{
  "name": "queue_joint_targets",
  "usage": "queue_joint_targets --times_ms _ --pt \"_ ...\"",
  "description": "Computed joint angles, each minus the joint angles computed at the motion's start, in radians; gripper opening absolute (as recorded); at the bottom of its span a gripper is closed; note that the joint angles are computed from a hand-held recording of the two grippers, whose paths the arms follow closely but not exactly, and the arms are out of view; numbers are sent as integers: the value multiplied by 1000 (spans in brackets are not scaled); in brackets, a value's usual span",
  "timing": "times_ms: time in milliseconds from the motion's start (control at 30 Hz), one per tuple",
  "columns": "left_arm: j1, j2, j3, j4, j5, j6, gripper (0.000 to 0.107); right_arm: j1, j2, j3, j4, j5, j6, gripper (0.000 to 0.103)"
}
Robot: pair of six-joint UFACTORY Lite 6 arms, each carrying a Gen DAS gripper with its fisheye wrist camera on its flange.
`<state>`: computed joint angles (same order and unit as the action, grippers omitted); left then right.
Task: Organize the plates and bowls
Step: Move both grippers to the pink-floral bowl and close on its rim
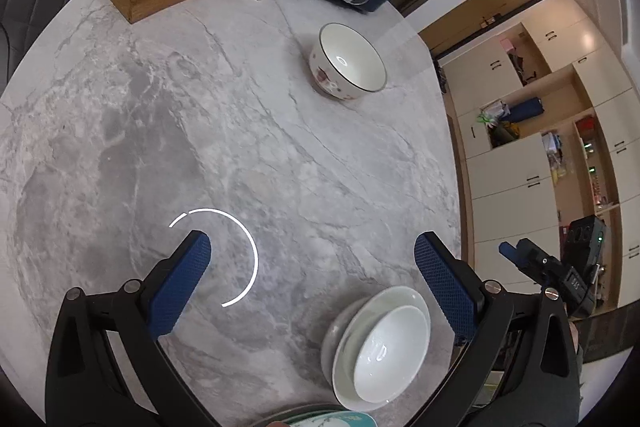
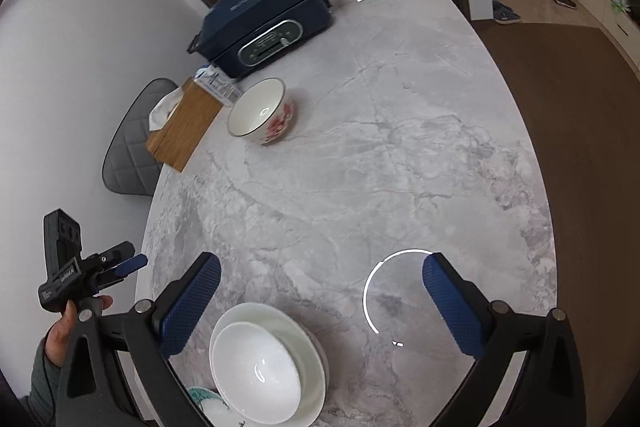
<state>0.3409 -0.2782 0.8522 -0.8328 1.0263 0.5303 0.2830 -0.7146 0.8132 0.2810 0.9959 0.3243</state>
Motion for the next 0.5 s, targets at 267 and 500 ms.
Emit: queue_joint_targets --times_ms 267,500 --pt "-113 452 388 104 -180 -121 102 -180 427 172 142 -112 -279 103" --pt "-276 915 994 326 -166 -348 102 -112 919 568 182 -162 -284 102"
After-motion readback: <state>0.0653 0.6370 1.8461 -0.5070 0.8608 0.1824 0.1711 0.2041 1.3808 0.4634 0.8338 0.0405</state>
